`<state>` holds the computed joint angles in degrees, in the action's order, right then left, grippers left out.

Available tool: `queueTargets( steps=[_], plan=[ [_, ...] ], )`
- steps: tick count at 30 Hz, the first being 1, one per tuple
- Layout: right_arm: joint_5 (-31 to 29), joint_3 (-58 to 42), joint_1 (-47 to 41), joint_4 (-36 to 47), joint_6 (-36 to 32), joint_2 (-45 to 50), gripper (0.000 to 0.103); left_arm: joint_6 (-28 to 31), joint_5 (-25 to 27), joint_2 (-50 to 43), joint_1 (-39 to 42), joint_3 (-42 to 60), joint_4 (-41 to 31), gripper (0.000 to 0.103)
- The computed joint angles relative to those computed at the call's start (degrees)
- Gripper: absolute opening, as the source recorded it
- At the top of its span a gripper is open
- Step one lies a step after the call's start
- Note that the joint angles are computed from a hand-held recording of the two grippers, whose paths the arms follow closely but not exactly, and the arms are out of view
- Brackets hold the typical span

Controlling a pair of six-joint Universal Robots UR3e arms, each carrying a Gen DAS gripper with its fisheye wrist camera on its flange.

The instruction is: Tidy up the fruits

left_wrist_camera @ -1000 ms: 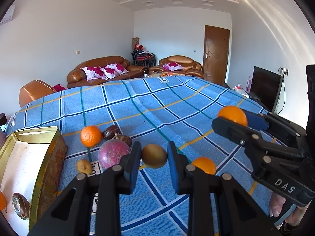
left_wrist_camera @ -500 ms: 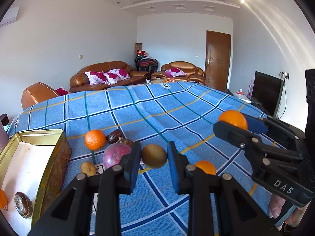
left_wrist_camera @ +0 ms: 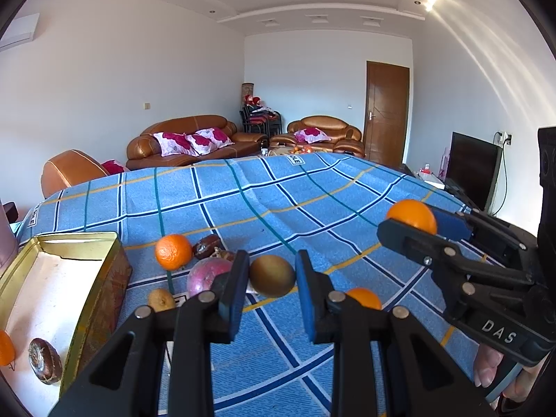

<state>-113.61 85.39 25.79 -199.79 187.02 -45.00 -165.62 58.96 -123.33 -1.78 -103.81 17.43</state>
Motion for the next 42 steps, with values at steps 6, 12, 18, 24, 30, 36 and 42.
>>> queueTargets(
  steps=[6, 12, 18, 24, 30, 36, 42],
  plan=[
    [-0.2, -0.2, 0.1, -0.3, -0.4, 0.2, 0.041, -0.3, -0.1, 0.1, 0.2, -0.8, 1.8, 0.029],
    [-0.4, -0.2, 0.3, -1.0, -0.8, 0.4, 0.041, -1.0, 0.1, 0.1, 0.3, -1.6, 3.9, 0.029],
    [-1.0, -0.4, 0.9, -2.7, -2.0, 0.9, 0.041, -2.3, 0.6, 0.6, 0.9, -4.3, 9.0, 0.029],
    [-1.9, -0.7, 1.8, -4.4, -3.4, 1.4, 0.041, -3.3, 1.3, 0.8, 1.9, -6.4, 13.1, 0.028],
    [-1.2, -2.3, 2.2, -2.7, -3.1, 1.8, 0.041, -3.4, 1.3, 1.1, 3.3, -7.4, 14.2, 0.028],
    [-0.7, -6.3, 3.6, 0.0, -4.2, 2.9, 0.041, -3.1, 1.8, 2.2, 4.6, -9.7, 15.9, 0.028],
    [-0.1, -12.8, 5.0, 4.1, -5.2, 5.3, 0.041, -3.2, 0.5, 3.8, 7.4, -12.0, 17.2, 0.029]
  ],
)
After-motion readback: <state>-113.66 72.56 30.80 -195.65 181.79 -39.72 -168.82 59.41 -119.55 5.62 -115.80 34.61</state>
